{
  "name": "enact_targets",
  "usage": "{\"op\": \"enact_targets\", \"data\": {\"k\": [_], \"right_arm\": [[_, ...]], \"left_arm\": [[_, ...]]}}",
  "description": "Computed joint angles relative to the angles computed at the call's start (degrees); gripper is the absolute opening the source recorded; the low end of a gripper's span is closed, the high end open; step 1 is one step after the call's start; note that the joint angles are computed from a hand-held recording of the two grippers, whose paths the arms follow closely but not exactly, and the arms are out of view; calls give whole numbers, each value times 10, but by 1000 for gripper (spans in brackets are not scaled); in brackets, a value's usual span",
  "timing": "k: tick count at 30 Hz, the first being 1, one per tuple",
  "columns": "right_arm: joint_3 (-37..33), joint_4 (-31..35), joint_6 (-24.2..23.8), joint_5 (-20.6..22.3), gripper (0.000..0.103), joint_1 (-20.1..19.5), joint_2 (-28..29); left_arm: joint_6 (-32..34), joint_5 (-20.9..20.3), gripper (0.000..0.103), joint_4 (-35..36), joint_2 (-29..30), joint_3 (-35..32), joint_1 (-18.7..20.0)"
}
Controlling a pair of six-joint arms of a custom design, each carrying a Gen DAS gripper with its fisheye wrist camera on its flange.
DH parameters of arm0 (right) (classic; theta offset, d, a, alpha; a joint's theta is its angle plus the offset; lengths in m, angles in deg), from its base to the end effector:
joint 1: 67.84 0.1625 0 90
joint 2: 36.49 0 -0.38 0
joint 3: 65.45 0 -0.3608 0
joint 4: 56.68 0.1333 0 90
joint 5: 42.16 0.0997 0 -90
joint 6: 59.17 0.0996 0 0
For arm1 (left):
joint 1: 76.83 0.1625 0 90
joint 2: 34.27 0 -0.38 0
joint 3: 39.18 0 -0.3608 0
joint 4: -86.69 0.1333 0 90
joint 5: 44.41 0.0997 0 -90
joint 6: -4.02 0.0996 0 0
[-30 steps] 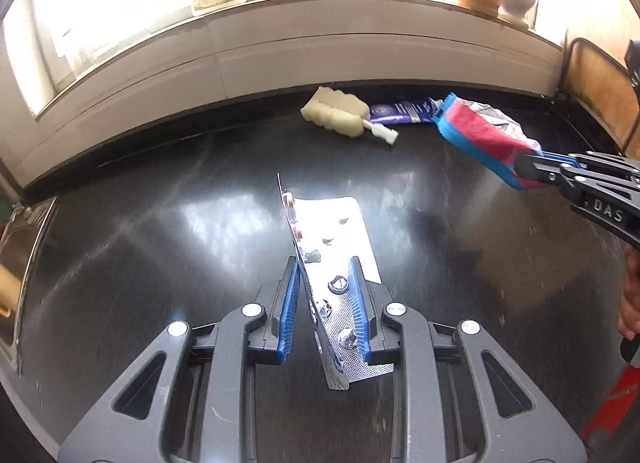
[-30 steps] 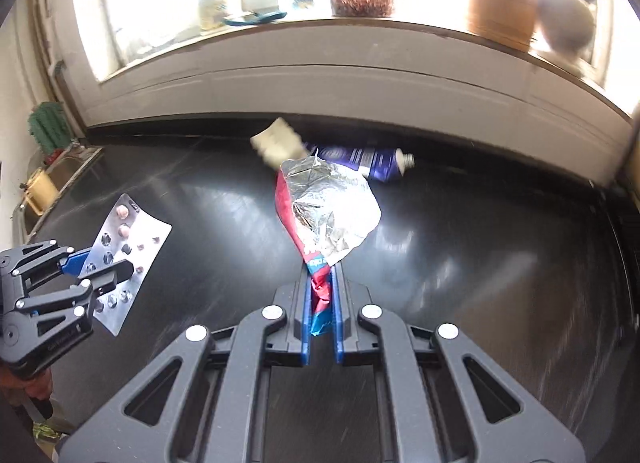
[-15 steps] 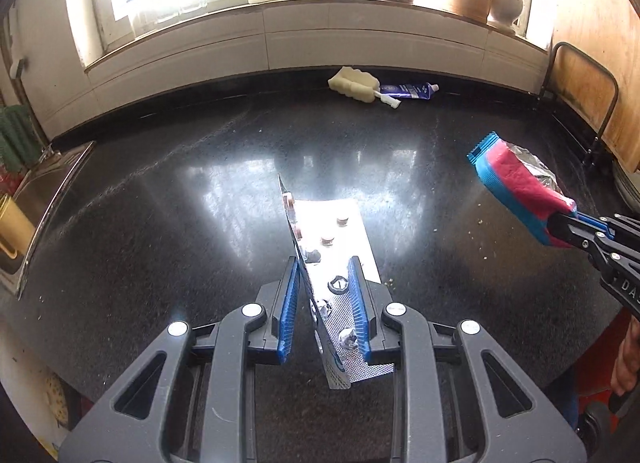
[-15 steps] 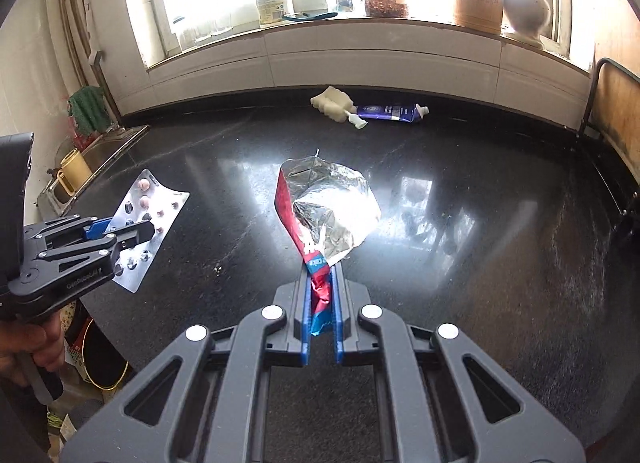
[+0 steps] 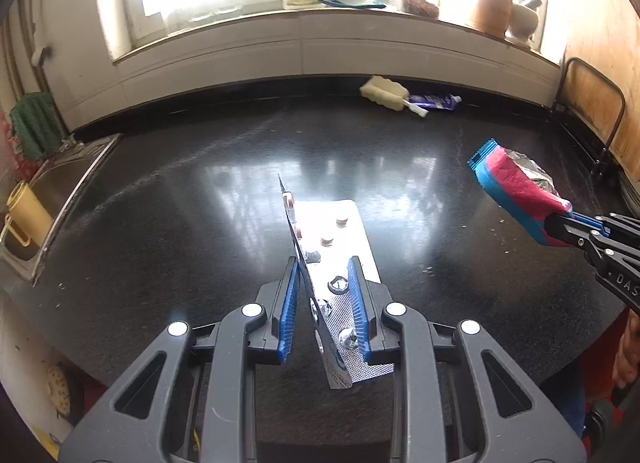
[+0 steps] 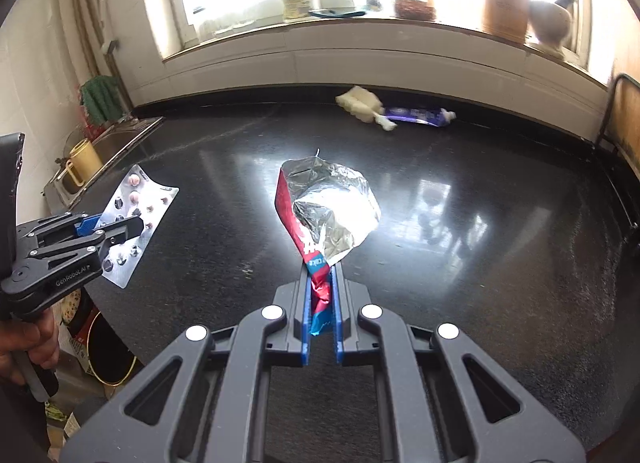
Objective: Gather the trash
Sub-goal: 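Carry blister pack and wrapper over the black bin and open both tools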
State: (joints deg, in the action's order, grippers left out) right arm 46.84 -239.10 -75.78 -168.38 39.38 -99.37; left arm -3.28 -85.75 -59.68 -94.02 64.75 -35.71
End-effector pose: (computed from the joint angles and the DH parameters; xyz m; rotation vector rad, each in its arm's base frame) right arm 0.2297 -0.4896 0.2360 0.3961 -2.3486 0.9349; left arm -0.2862 -0.5260 0.1961 0.7393 2.2718 -0.7328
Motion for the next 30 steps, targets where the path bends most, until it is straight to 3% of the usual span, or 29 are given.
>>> {"op": "enact_targets", "data": {"k": [6,9,12,16,18,21,26,30], "right_arm": [[-62,39,-10,35,9,37,70],[-104,70,-16,64,9,60,118],[-155,109,-20,94,9,84,174],[-222,164,-29,140,9,113,248],[-250,188,-33,160,9,125,277],[-293,226,-43,187,9,142,323],[-354,285,-77,201,9,169,395],[-419,351,-77,198,9,177,458]], "left_arm": [[-37,59,24,32,-107,72,3],[-94,99,24,82,-181,115,4],[-179,135,24,171,-260,149,9],[-326,175,24,359,-366,171,18],[-397,188,24,458,-410,174,25],[-461,190,24,539,-450,179,42],[-449,181,24,520,-488,211,96],[-357,171,24,385,-479,243,154]]}}
